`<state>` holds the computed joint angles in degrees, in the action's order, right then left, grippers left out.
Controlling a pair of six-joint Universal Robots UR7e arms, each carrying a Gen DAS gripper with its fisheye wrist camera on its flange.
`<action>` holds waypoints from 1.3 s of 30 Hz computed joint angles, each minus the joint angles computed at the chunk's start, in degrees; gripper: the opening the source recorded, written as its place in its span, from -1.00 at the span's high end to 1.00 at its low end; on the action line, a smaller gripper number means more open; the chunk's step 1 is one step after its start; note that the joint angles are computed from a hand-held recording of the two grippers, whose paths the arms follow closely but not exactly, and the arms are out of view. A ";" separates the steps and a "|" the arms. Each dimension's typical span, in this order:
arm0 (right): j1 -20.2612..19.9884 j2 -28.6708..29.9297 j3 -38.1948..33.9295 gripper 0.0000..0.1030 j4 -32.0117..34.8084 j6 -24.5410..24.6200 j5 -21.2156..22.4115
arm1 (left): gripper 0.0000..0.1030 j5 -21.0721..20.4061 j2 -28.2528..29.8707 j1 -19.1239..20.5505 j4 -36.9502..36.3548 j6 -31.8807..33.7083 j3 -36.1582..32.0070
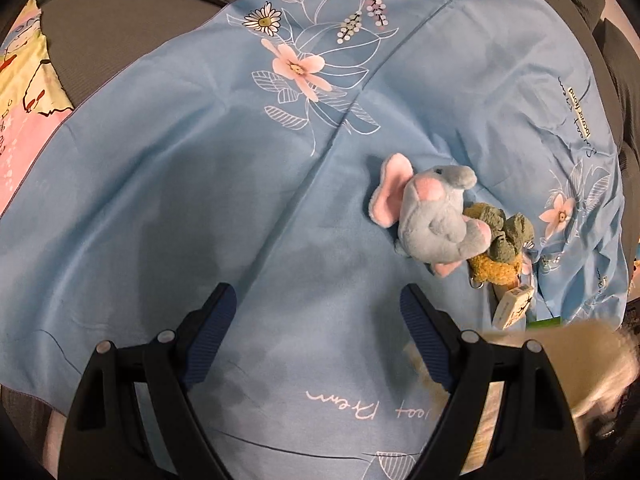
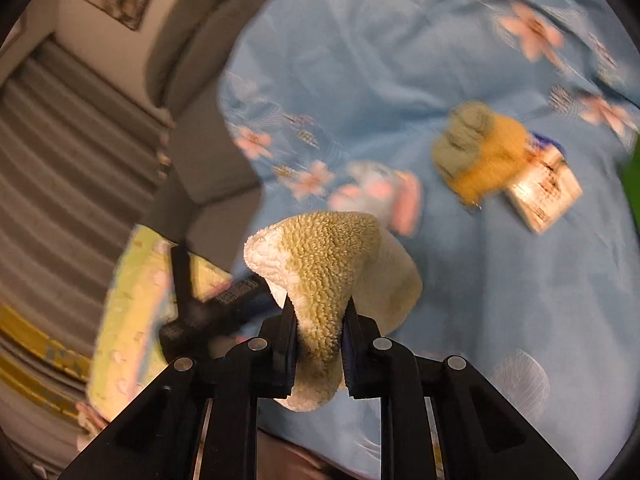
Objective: Organize soft objects
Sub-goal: 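Move the right gripper back and grasp the cream-and-tan knitted towel, then carry the knitted towel into the green box and release it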
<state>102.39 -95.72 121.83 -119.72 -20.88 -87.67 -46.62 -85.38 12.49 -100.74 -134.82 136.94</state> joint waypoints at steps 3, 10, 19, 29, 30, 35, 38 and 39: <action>-0.79 0.85 1.72 0.62 -3.48 2.06 -8.00 | -0.62 -0.28 1.30 0.59 -2.31 2.51 -0.16; 0.33 5.90 4.37 0.62 -9.73 0.52 -15.03 | -0.62 -0.74 4.74 2.41 -13.03 13.70 0.09; 1.81 6.84 7.42 -0.04 -15.43 -3.52 -17.79 | -0.62 -1.61 7.21 2.24 -18.39 19.97 -0.24; -1.97 0.74 5.45 -0.70 -14.84 -1.61 -11.40 | -0.76 -0.33 9.85 -0.40 -34.81 33.34 2.09; -2.97 0.59 5.10 -0.70 -14.01 -1.07 -10.28 | -0.77 -0.93 10.79 -0.09 -36.98 35.45 1.99; -9.42 4.22 1.36 -0.70 -5.07 2.82 -1.05 | -0.77 -5.15 17.04 2.22 -51.28 46.80 1.27; -9.88 6.61 1.32 -0.70 -5.11 3.86 -2.50 | -0.76 -7.83 21.05 4.04 -52.40 50.42 -1.27; -9.89 6.90 1.64 -0.70 -5.37 3.83 -2.95 | -0.73 -7.89 22.21 4.35 -50.91 50.33 -2.31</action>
